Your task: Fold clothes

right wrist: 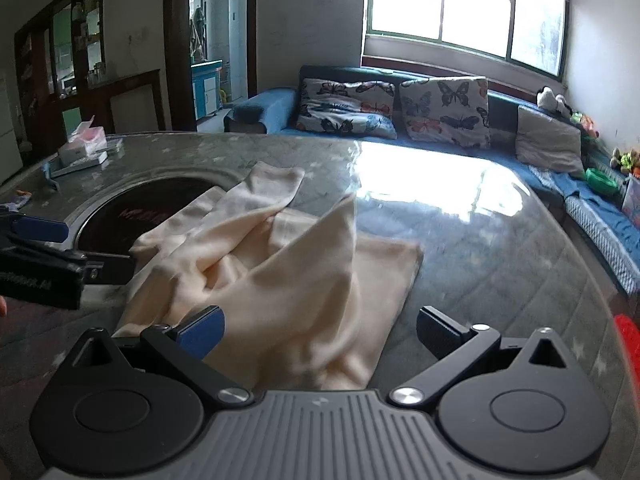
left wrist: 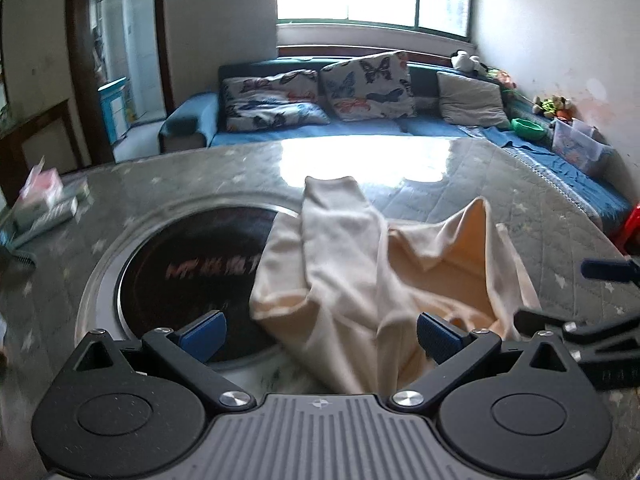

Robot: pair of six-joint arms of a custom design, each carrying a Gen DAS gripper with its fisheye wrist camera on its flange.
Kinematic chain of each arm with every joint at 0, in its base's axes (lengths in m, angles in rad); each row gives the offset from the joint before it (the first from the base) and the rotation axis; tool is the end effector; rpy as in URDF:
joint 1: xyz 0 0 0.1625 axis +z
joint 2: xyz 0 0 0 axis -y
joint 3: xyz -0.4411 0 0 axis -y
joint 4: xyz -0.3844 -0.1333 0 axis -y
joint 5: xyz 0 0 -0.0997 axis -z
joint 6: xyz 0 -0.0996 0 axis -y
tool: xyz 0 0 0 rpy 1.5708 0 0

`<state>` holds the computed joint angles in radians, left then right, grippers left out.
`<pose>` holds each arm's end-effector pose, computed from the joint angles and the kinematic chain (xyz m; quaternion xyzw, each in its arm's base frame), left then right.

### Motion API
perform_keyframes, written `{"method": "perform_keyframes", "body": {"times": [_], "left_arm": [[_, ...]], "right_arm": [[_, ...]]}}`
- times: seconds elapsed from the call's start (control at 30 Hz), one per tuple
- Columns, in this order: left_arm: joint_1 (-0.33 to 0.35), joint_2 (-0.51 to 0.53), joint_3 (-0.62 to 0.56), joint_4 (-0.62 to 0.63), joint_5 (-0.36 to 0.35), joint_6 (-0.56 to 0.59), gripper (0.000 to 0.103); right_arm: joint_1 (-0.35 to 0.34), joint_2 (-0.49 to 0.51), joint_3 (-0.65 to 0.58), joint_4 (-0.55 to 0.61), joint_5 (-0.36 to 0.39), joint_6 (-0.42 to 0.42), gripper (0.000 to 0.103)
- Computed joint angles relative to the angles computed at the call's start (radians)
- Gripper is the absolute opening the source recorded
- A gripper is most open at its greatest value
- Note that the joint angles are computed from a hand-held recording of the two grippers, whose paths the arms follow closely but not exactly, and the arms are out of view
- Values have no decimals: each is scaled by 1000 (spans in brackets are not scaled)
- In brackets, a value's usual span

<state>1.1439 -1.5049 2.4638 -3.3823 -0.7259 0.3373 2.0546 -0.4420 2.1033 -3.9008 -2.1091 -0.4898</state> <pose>0.0379 -0.4185 0.3196 0.1523 0.8338 -0.3935 0.3560 0.3031 -0.4001 -0.0369 0.3489 -0.8457 0.3156 0.2521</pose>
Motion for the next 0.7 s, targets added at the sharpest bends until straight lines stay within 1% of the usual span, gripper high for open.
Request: {"method": "perform_keyframes", "body": {"times": [0.03,0.13,0.2,0.23,0.37,0.4,0.47,0.5,0.53,0.57,0.6,0.67,0.7], "left_arm": [[7,14,-15,-6,-9,16,103],[33,58,-67,3,-36,45,103],[54,83,-103,22,-65,52,103],[62,98,-118,20,-79,64,103],[87,158,-168,1,-121,126,101],[92,169,-179,5,-129,133,99],[103,195,-205,29,-131,137,91],[108,204,-216,42,-135,137,88],[116,213,-228,57,-144,138,83],[123,221,-238,71,-152,138,77],[128,228,-245,80,-155,138,74],[137,243,-255,81,-159,150,66],[140,248,-259,83,-161,156,62]], "right_arm": [[-6,-3,-15,12,7,-4,103],[-29,-19,-66,78,21,18,103],[-43,-25,-104,125,27,27,99],[-48,-27,-119,146,30,29,96],[-68,-17,-188,218,33,23,90],[-73,-15,-199,235,36,24,89],[-83,-15,-218,275,49,34,80],[-88,-16,-223,292,59,39,79],[-93,-16,-227,308,69,43,74],[-96,-13,-235,321,75,45,66],[-99,-11,-241,340,77,50,63],[-105,-10,-253,378,81,63,48],[-108,-10,-256,393,86,67,45]]}}
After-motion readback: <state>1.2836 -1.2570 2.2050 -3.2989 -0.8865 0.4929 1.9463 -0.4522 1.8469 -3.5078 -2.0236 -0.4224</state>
